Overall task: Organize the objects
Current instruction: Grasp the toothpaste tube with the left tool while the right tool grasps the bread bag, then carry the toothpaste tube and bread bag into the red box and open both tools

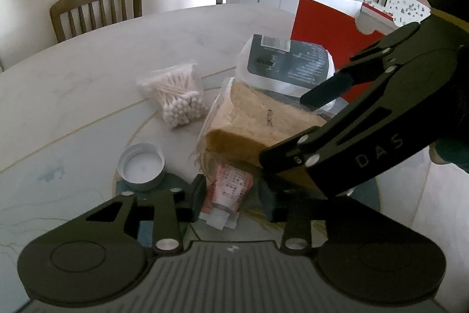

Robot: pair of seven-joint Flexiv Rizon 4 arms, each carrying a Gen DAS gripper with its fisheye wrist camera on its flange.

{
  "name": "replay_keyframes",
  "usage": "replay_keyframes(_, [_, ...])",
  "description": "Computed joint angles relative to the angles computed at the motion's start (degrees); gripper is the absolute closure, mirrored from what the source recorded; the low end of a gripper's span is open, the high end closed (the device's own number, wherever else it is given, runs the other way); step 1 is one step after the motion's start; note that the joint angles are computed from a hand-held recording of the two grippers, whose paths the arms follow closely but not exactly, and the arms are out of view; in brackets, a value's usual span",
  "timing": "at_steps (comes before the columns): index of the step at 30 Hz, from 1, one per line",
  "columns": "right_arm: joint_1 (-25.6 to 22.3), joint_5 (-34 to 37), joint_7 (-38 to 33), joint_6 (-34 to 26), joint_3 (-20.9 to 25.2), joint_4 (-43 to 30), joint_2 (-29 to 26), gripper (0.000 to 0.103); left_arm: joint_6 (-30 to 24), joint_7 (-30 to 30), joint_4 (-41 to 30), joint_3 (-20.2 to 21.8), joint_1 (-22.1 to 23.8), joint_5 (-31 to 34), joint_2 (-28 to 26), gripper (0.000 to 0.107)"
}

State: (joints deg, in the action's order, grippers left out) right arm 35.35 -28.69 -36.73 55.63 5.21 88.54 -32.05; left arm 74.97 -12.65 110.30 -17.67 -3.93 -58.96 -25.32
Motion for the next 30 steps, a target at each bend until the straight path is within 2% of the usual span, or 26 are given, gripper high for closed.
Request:
replay_keyframes(6, [0.7, -1.4, 3.2, 1.1, -0.9, 1.7, 1.6, 0.032, 0.0, -0.8, 0.2, 0.5, -0.2, 1.2, 0.4, 0.081])
replay_keyframes(15, [1.5, -5.4, 10.3, 1.9, -1.2, 5.5, 5.3, 0.036, -0.9, -1.5, 2.1, 0.8, -0.3, -0.9, 3.0, 0.081])
replay_keyframes(22, [0.4, -5.9, 16.5, 6.8, -0.1, 9.3, 8.3, 0.037, -2.5, -2.0, 4.2, 3.1, -2.1, -4.3, 6.3, 0.081])
replay_keyframes(30, [1.1, -10.9, 23.3, 7.2, -0.1, 13.6, 12.8, 0.038, -3.3, -5.0, 6.5, 6.3, -4.9, -5.3, 10.1, 0.081])
